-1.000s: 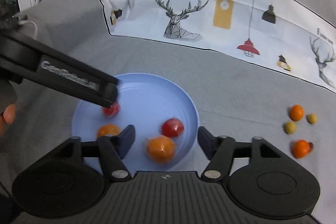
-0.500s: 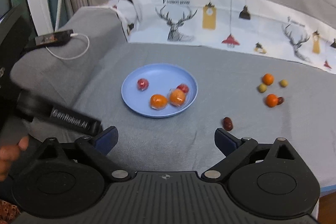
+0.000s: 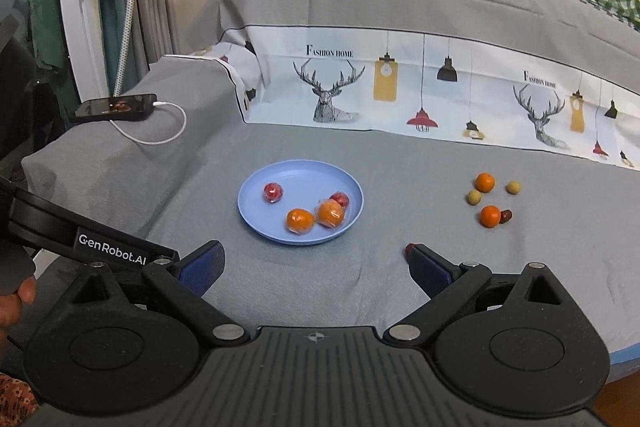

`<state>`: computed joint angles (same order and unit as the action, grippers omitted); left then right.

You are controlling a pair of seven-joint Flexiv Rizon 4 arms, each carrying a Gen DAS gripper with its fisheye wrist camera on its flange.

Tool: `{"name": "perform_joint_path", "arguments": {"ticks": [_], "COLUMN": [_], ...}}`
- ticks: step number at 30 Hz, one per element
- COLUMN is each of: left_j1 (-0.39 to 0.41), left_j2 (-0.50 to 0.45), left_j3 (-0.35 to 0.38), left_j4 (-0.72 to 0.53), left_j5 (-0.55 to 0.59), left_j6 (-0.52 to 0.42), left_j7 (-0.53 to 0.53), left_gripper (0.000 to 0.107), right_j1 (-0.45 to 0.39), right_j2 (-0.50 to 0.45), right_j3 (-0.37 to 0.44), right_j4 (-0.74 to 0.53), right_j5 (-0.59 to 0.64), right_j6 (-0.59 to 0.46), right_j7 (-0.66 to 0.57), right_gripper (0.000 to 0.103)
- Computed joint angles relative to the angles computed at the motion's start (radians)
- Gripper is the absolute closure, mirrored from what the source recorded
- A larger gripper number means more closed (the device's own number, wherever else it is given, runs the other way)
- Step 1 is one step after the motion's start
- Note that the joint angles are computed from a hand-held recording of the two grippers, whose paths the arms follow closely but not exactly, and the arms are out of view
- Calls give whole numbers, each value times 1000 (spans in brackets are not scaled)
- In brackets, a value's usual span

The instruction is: Organize fruits

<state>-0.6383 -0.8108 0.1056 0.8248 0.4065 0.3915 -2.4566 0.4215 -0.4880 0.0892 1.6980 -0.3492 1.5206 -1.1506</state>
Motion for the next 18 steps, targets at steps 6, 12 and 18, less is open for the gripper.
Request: {"name": "perform_joint_path", "arguments": {"ticks": [6,12,18], "left_j1": [-6,-2,6], "left_j2": [2,-7,-43], "left_j3": [2,-1,-7], "left_j4": [-3,-15,-63], "left_j5": [12,6,-11], "left_j6": [-1,-13,-33], "left_j7": [7,25,57], "left_gripper": [4,4,4], "right_j1": [18,22,13], "right_j2": [14,10,0], "right_j3": [-26,-32,-27], "right_j4": [23,19,8], "right_j5": [-8,-10,2], "right_j6": [27,20,9], "right_j7": [17,40,68], "right_gripper": [5,5,5]}}
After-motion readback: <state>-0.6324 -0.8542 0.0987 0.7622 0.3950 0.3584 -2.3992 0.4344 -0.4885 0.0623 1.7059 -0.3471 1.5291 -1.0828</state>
